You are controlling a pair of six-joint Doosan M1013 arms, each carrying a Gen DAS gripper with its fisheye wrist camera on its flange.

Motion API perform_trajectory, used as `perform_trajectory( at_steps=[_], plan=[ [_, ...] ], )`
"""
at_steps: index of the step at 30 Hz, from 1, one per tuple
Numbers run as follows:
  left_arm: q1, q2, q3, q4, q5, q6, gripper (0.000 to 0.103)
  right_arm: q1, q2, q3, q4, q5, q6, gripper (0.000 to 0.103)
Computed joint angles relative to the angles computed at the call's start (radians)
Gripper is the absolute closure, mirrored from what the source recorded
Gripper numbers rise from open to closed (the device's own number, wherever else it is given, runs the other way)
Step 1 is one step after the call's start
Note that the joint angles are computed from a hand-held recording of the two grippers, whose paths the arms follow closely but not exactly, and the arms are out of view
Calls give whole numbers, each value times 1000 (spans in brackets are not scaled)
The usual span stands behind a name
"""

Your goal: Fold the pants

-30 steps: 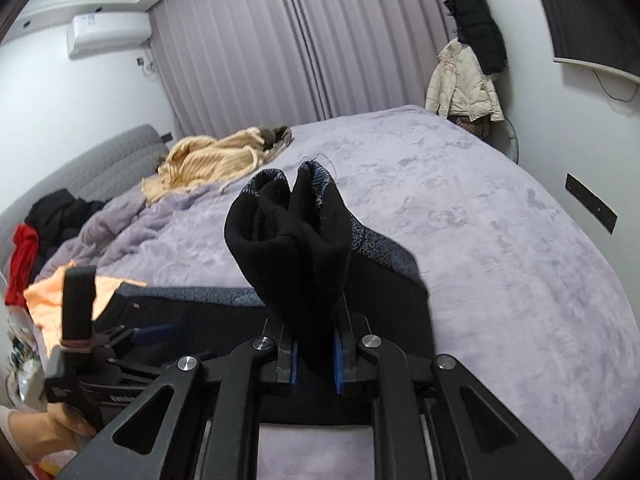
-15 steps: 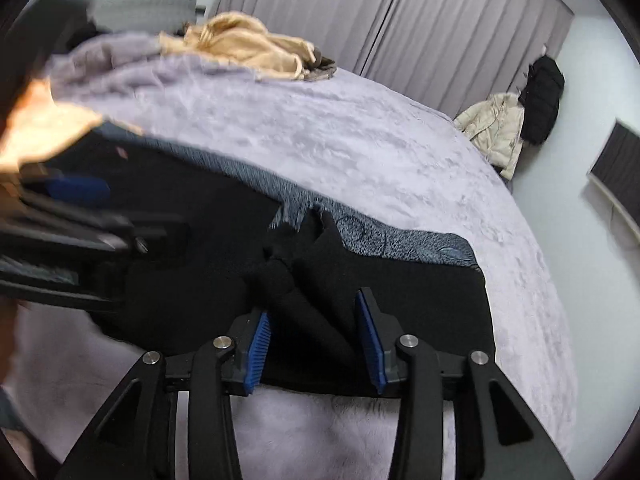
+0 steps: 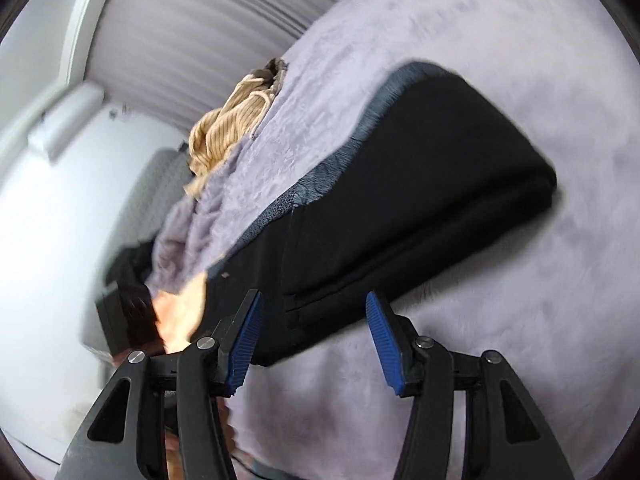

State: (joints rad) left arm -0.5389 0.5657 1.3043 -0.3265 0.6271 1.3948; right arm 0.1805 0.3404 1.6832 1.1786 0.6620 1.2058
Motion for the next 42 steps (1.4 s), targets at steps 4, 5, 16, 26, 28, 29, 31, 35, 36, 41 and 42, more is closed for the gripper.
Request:
perform_trajectory(
  at_steps=[4,5,16,26,28,29,31,35,36,41,42],
  plan=[
    [-12,22,-38,-29,62,45,0,-15,31,15,128,5,-15,46],
    [-14,28,-45,-40,69,59,0,-14,37,17,162,3,-32,46],
    [-27,15,-42,20,17,43,0,-12,81,-15,261,20,-19,92],
    [6,-12,-8,122,-12,-117,0,40,122,-67,50,-28,160,85],
    [0,-24,7,187,-29,-134,0,23,117,-61,118,36,102,67],
    [-4,-25,4,215,-23,-129,0,18,110,-61,120,58,84,63],
    [-6,-24,-1,210,-27,-95,0,15,80,-52,92,59,34,62],
    [26,8,-47,-104,-7,121,0,28,31,-64,-103,-33,49,62],
    [31,20,-63,-180,9,176,0,28,26,-67,-124,-45,55,62],
    [56,102,-168,-378,166,319,1,6,19,-30,7,-21,9,62],
    [59,111,-178,-385,184,308,3,2,16,-21,15,-17,6,62]
  ],
)
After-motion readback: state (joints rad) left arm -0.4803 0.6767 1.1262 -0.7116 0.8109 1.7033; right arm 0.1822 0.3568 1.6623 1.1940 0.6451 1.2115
